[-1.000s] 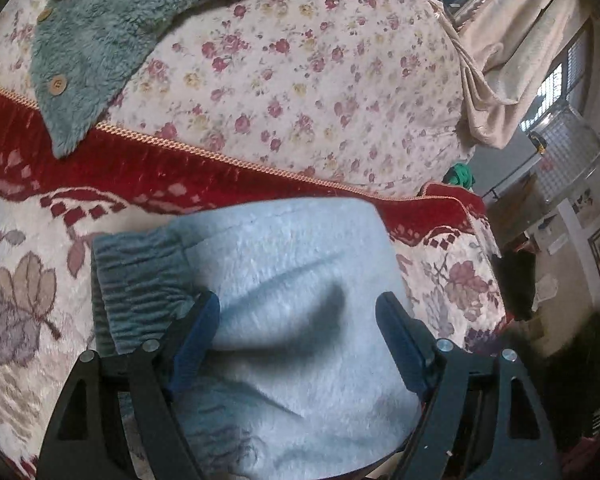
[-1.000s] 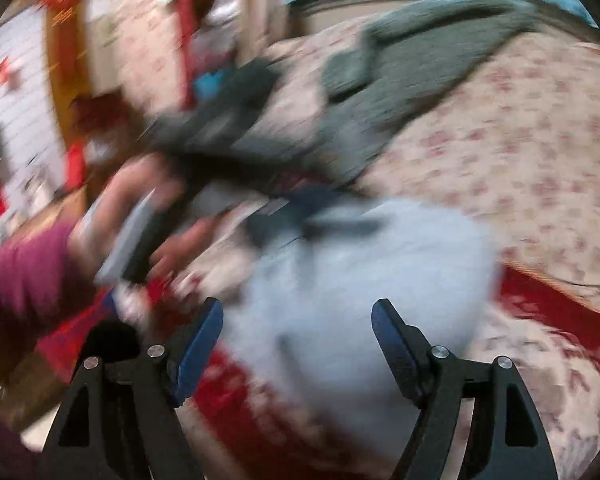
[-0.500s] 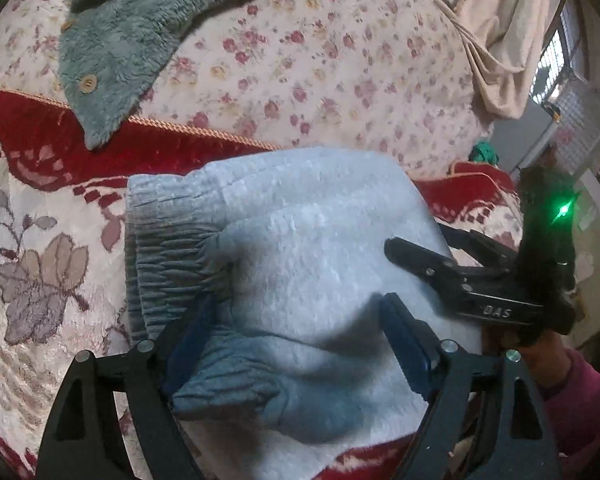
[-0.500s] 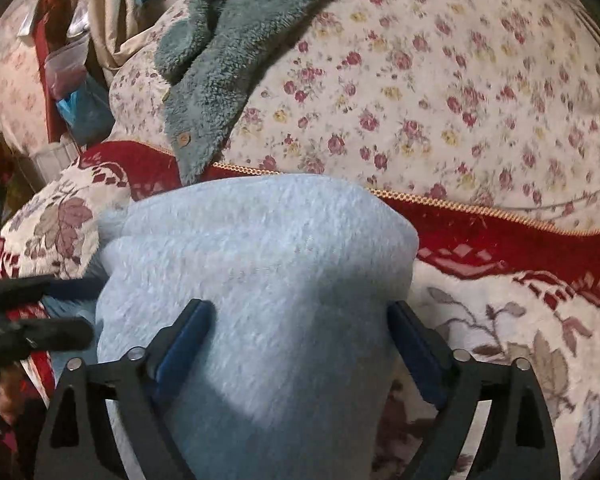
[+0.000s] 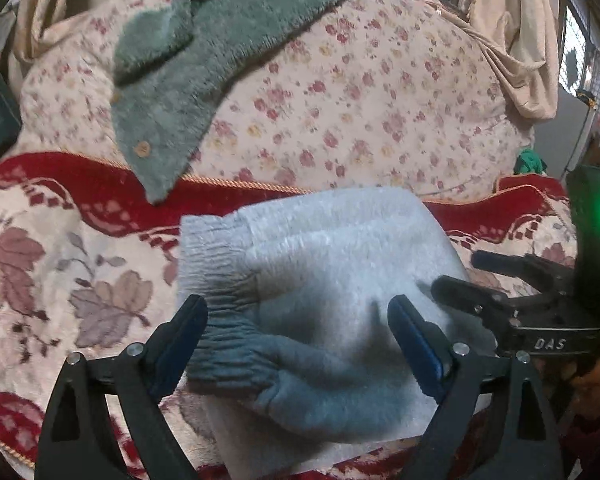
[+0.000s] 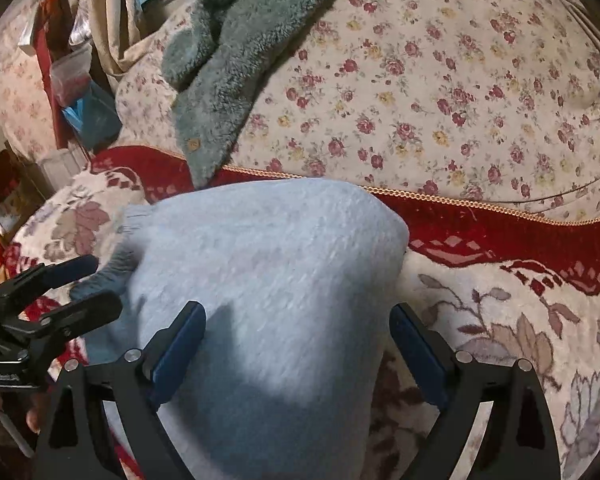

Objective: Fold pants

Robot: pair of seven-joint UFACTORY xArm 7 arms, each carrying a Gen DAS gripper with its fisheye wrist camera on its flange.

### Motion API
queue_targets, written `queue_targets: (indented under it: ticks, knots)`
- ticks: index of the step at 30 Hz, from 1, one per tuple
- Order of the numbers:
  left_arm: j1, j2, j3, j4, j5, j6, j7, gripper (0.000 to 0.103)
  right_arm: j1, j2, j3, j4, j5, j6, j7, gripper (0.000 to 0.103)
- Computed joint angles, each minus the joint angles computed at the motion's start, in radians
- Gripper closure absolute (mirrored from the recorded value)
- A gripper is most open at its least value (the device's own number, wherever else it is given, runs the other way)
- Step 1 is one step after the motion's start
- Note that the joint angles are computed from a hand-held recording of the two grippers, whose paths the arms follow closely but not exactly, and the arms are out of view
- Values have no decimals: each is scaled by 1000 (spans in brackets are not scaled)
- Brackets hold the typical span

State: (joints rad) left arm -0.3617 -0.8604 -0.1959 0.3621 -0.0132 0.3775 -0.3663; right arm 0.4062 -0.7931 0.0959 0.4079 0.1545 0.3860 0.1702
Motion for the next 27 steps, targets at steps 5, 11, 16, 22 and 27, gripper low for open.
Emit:
queue_targets:
  ticks: [5,11,16,22,27]
  knots:
    - [34,-54,-28,1,31,34,-24,10,29,-65,-46,-27,29,18,-22,7]
    - [41,-102,13,-24,12,44,-34,3,57,-115,-119,-49,102,78,-88,4]
    - [55,-120,25,-35,5,62,-35,0,98,-145,-198,-78,203,91,-146,2]
    - [51,-122,82,-43,-25,75,-4,0,110,-145,-261,-92,306,88,-201,0]
    - [34,-111,151,-50,-84,84,43,0,120,-115,-326,-94,412,109,-262,0]
